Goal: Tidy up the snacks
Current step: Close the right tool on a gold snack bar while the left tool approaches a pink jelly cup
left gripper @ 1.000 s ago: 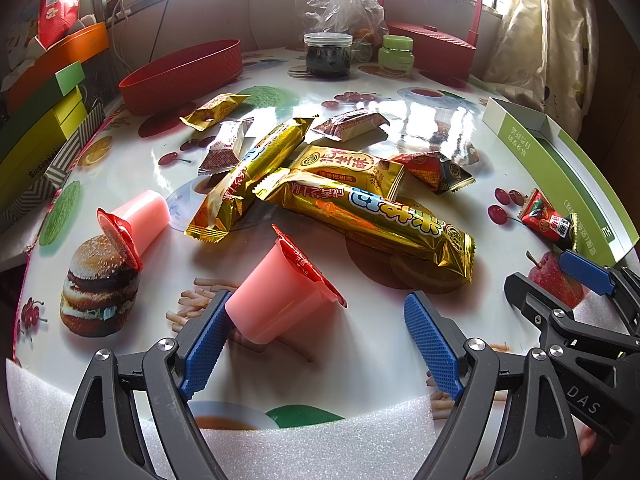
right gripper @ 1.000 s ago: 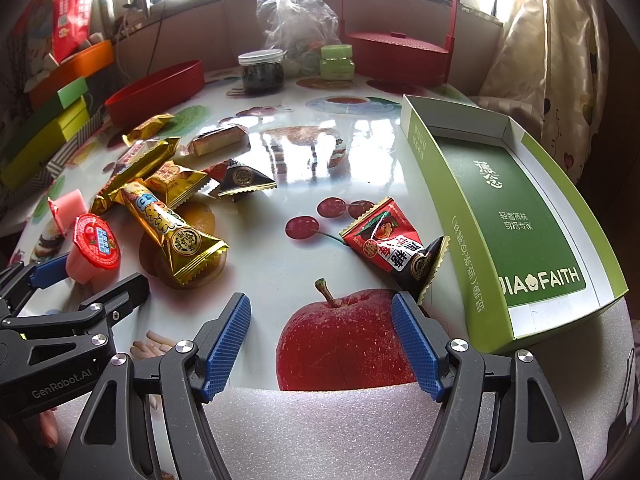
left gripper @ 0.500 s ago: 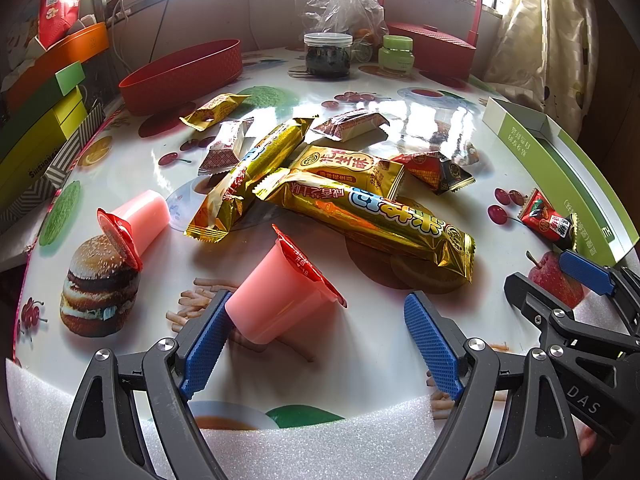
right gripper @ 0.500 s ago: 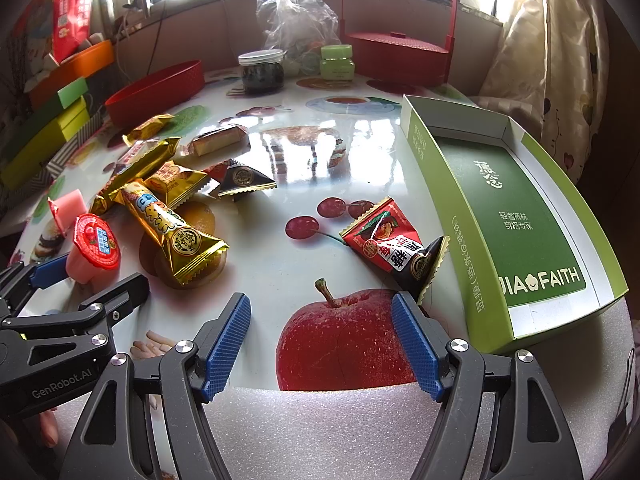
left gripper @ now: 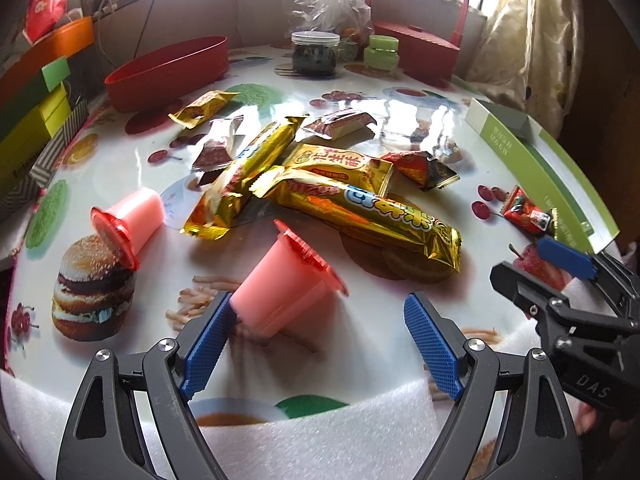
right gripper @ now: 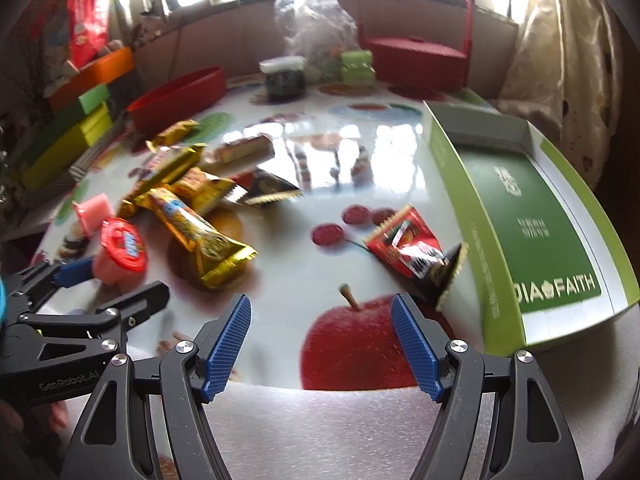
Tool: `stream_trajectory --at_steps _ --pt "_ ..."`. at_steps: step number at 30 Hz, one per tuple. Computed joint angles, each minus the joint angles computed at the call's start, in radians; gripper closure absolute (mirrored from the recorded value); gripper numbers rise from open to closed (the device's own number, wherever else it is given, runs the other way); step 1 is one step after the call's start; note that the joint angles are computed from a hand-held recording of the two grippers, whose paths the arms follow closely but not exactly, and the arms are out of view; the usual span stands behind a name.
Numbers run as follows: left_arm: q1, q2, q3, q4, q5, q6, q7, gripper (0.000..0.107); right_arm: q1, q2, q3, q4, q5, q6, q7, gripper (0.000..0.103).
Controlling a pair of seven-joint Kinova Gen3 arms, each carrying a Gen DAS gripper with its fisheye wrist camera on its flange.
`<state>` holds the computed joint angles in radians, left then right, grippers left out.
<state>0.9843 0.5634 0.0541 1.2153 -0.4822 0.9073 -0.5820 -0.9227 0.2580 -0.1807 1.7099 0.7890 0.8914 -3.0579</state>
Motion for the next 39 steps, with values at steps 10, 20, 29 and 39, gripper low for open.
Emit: stream_trajectory --at_steps 10,20,29,39 --pt "-0.012 -0.108 -0.024 0.121 -0.066 -0.052 0.093 0.021 0.008 0.009 0.031 -0.078 -0.079 -0.081 0.277 0.030" --pt "-0.133 -0.173 0.055 0.218 -0.064 -0.150 0.044 0.021 0.074 0.060 0.014 -0.219 -0.256 -0.037 0.589 0.030" --pt "-0.183 -0.138 0.091 0.186 0.078 -0.175 -0.180 0.021 0.084 0.140 0.045 -0.307 -0.354 0.000 0.739 0.033" --pt "-0.200 -0.105 0.088 0.146 0.170 -0.176 -0.353 0.021 0.102 0.154 0.062 -0.278 -0.400 -0.113 0.796 0.037"
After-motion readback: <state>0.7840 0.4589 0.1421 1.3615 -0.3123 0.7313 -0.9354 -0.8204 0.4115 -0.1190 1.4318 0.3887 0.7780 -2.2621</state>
